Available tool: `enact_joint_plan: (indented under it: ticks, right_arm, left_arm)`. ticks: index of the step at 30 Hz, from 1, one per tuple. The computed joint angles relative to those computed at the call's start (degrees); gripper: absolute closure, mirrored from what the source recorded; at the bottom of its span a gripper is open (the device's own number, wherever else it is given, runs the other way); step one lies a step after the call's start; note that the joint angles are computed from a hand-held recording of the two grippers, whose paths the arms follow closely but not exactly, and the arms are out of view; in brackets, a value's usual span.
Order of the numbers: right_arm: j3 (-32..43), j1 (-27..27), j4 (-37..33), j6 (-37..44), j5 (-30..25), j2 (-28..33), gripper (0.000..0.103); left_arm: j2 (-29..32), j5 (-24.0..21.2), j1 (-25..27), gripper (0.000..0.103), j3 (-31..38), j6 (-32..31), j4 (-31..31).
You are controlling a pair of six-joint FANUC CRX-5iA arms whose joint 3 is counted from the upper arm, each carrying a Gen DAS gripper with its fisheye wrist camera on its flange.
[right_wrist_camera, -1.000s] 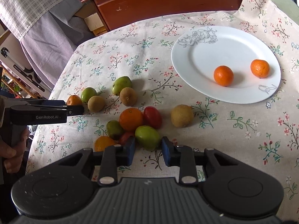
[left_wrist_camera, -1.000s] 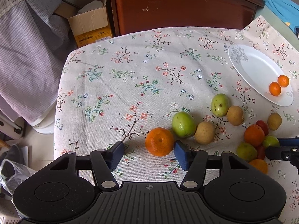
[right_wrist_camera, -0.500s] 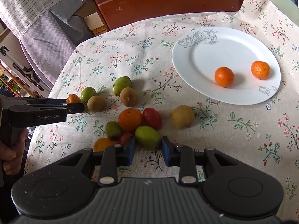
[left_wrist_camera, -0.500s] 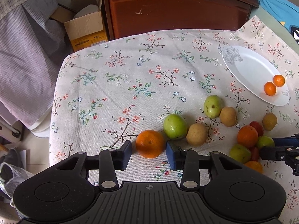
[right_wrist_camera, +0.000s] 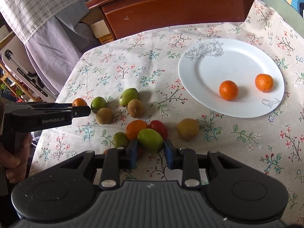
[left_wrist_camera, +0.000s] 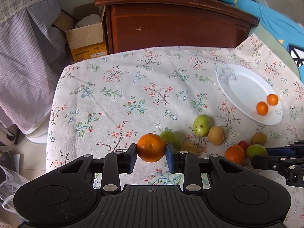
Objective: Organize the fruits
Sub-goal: 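Grasp another mandarin orange with the left gripper while the right grasps a green jujube, then carry the orange and green jujube onto the plate and open both grippers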
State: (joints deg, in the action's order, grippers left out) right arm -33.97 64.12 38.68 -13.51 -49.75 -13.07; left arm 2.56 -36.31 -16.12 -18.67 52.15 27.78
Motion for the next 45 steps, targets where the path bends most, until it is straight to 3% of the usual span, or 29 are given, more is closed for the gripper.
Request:
enact_joint_plan:
  ticks: [7, 16, 19, 30, 36, 45]
  right_arm:
    - [-0.9, -1.0, 3.7, -4.1, -0.6, -1.6, 0.073]
    - [-2.1, -1.7, 8.4, -8.2, -2.8, -4.1, 0.073]
    - [-2.8, -2.1, 10.6, -10.1, -4.0, -5.4, 0.073]
    - [-4.0, -4.3, 15.3, -15.1, -11.5, -9.8, 0.073]
    - [-4.6, -6.7, 14.1, -15.0, -11.0, -10.1, 0.074]
    - [-6.5, -10.2, 6.7, -19.1, -6.4, -9.8, 0.074]
  left_arm:
    - [-1.6, 0.8, -0.8, 0.073, -1.1, -2.5, 4.5]
    - [-3.5, 2.0, -3.6, 0.073, -2.0, -10.0, 11.3]
    - [-2.8, 0.1, -4.1, 0.073, -0.9, -11.2, 13.7]
    - [2.6, -4.7, -9.0, 0.073, 7.9, -14.7, 13.5]
    - [6.7, -6.2, -10.9, 0.073, 12.3, -14.2, 13.9]
    - [12.9, -5.7, -12.2, 0.073, 15.2, -11.8, 12.0]
